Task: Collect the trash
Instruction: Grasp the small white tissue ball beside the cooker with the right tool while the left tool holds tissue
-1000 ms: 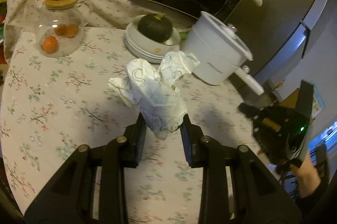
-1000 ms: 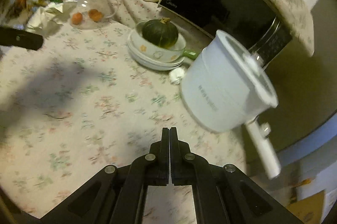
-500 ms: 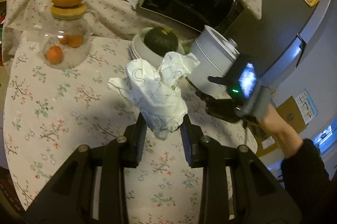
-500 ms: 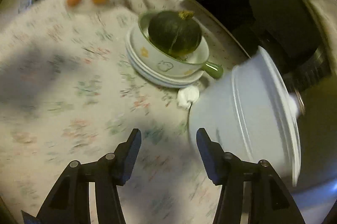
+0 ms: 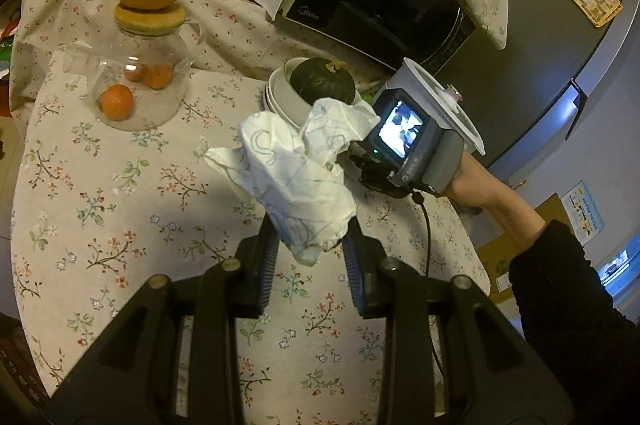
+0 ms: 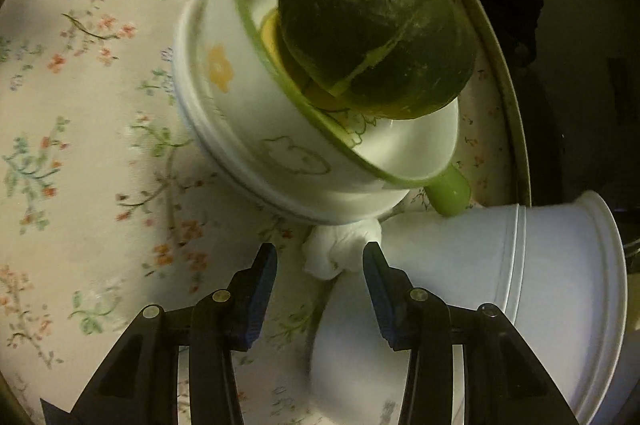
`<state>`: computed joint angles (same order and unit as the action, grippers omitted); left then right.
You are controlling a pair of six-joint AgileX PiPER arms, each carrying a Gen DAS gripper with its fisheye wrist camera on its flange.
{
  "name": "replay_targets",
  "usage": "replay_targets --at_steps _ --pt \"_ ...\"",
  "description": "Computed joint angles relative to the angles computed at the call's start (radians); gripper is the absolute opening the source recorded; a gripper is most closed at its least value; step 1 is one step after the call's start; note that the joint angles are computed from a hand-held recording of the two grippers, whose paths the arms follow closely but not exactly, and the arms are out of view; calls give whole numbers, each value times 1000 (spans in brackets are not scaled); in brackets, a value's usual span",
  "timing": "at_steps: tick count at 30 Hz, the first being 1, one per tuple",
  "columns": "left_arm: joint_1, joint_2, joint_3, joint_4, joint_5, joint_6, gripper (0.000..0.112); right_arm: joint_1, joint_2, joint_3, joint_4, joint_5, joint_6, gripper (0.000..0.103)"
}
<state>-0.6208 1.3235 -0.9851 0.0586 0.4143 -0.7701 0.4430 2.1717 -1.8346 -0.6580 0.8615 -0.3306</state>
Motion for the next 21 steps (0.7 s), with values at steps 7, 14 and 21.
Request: replay_targets --at_steps 7,14,21 --pt "-9 -3 -1 20 -6 -20 33 -2 56 -68 -18 14 -42 42" --pt "-7 3 -4 5 -4 -7 33 0 117 -154 -63 37 -81 42" --pt "-7 1 -1 -2 -9 -2 33 7 130 -84 -262 -45 63 26"
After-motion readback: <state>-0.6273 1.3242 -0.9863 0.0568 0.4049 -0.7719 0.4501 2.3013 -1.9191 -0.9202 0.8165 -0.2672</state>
